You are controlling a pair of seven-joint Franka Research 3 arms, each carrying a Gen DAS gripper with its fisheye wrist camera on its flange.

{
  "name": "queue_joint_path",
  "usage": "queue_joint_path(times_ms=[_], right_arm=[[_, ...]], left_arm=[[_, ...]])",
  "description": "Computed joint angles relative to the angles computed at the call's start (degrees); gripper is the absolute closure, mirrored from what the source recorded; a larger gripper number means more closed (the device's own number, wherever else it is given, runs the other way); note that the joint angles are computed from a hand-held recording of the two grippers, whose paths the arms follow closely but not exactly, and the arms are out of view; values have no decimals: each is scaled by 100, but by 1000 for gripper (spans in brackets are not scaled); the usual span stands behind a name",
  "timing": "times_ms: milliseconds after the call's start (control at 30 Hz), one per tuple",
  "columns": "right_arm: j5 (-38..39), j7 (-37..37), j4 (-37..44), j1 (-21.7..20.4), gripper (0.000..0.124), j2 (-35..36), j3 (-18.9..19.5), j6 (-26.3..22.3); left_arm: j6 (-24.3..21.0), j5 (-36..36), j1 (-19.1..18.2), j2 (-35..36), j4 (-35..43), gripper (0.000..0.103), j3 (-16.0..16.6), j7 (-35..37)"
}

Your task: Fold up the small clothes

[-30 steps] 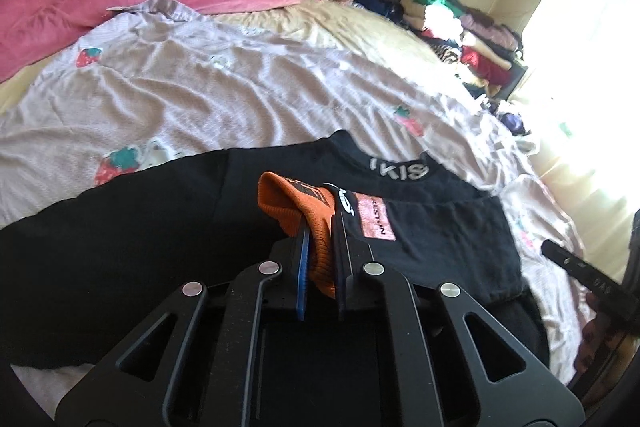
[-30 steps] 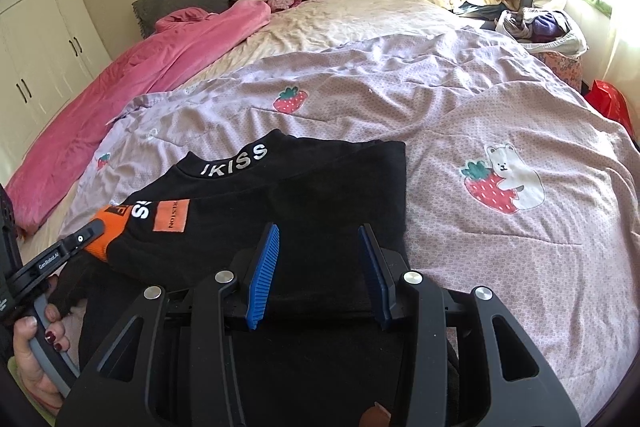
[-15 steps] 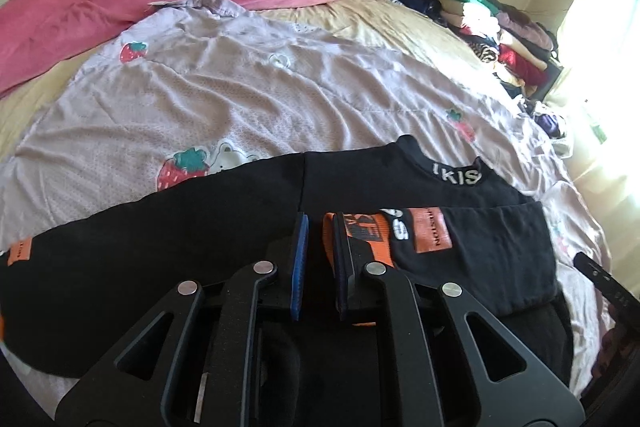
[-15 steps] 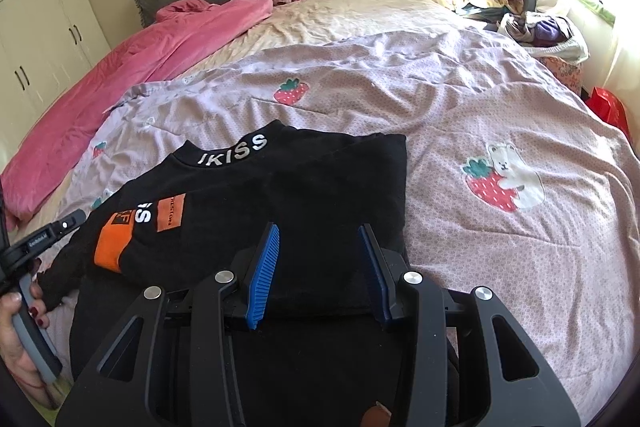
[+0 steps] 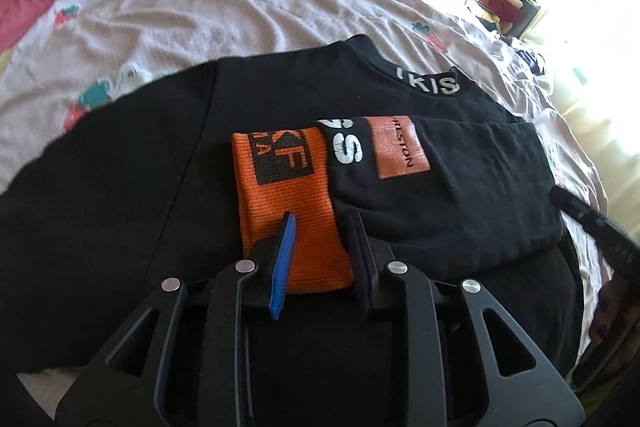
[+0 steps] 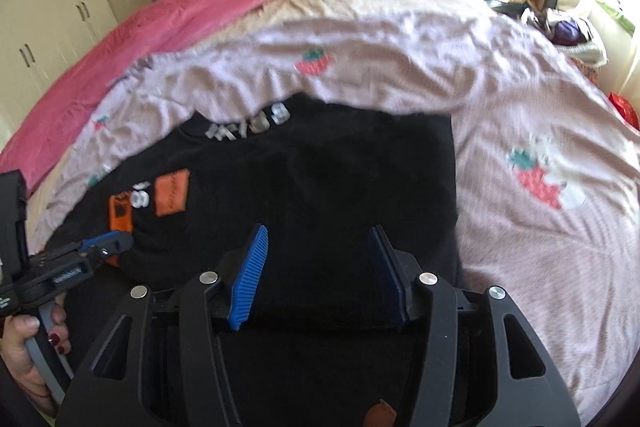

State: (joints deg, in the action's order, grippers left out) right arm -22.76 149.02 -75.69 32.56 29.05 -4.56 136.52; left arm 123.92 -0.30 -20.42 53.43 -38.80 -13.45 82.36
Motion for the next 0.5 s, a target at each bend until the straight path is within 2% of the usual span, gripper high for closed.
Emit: queue_joint_path(times_ms=[100, 267, 333, 500], right_arm=[[245, -61, 178, -68, 73, 204, 50, -452], [195, 7, -185, -38, 72, 4, 17, -167], [137, 62, -298, -22, 69, -105, 16, -79], [-153, 276, -559, 61, 61, -409, 16, 54]], left_arm=[[10, 20, -4, -20, -14, 83, 4, 48], [101, 46, -5, -116, -155, 81, 7, 49], [161, 15, 22, -202, -283, 74, -25, 45], [641, 40, 140, -737, -1122, 66, -43, -6]])
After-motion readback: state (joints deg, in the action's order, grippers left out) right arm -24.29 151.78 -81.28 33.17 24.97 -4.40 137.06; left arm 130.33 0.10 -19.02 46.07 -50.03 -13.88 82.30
